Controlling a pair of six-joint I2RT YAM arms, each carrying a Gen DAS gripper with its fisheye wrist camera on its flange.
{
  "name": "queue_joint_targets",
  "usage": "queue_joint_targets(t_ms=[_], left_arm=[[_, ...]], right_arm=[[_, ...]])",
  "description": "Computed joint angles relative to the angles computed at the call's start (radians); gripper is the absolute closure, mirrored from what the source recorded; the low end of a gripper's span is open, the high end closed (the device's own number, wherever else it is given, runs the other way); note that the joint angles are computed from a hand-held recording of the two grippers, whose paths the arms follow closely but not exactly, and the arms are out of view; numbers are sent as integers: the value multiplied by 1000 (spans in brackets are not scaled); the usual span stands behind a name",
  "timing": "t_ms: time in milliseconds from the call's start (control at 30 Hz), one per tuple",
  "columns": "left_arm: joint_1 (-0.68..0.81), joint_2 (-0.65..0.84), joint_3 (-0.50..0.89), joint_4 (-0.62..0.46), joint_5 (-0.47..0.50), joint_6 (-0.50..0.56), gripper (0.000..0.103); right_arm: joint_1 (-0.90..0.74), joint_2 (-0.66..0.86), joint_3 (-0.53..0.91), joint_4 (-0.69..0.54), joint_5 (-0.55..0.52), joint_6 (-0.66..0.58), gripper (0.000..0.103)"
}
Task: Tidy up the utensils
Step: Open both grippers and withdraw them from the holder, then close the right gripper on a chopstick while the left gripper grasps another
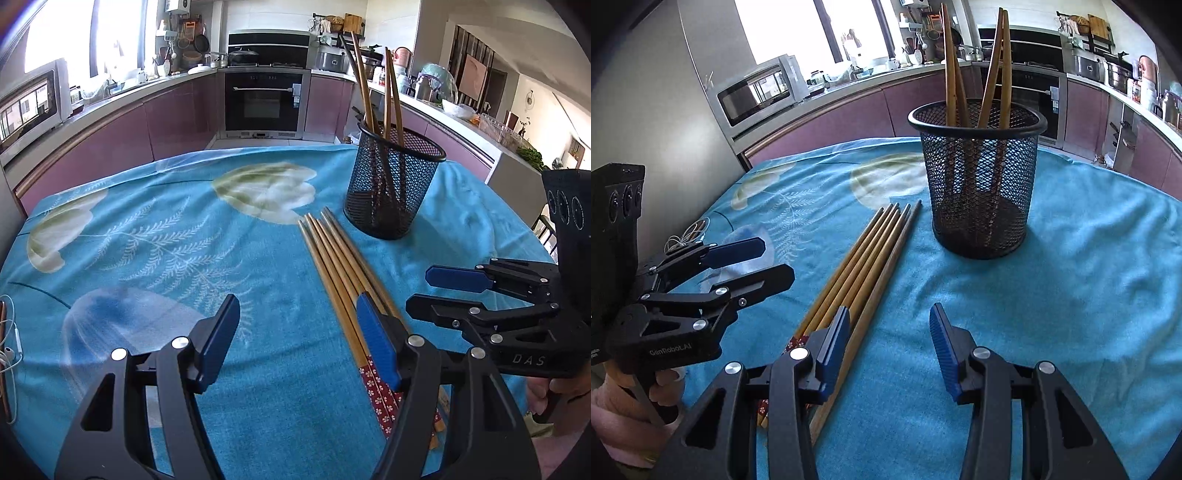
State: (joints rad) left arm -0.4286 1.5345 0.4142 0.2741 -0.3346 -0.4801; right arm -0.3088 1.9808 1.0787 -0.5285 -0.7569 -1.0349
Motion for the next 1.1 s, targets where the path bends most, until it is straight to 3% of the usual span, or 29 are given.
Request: queue_joint_targets(t_ms=[433,1100], left_arm=[[-25,88,33,-6,9,-12,39],[-5,152,73,-16,33,-5,38]], right_arm=[[29,-38,-80,109,35,26,60],[44,-35,-89,138,63,33,61]])
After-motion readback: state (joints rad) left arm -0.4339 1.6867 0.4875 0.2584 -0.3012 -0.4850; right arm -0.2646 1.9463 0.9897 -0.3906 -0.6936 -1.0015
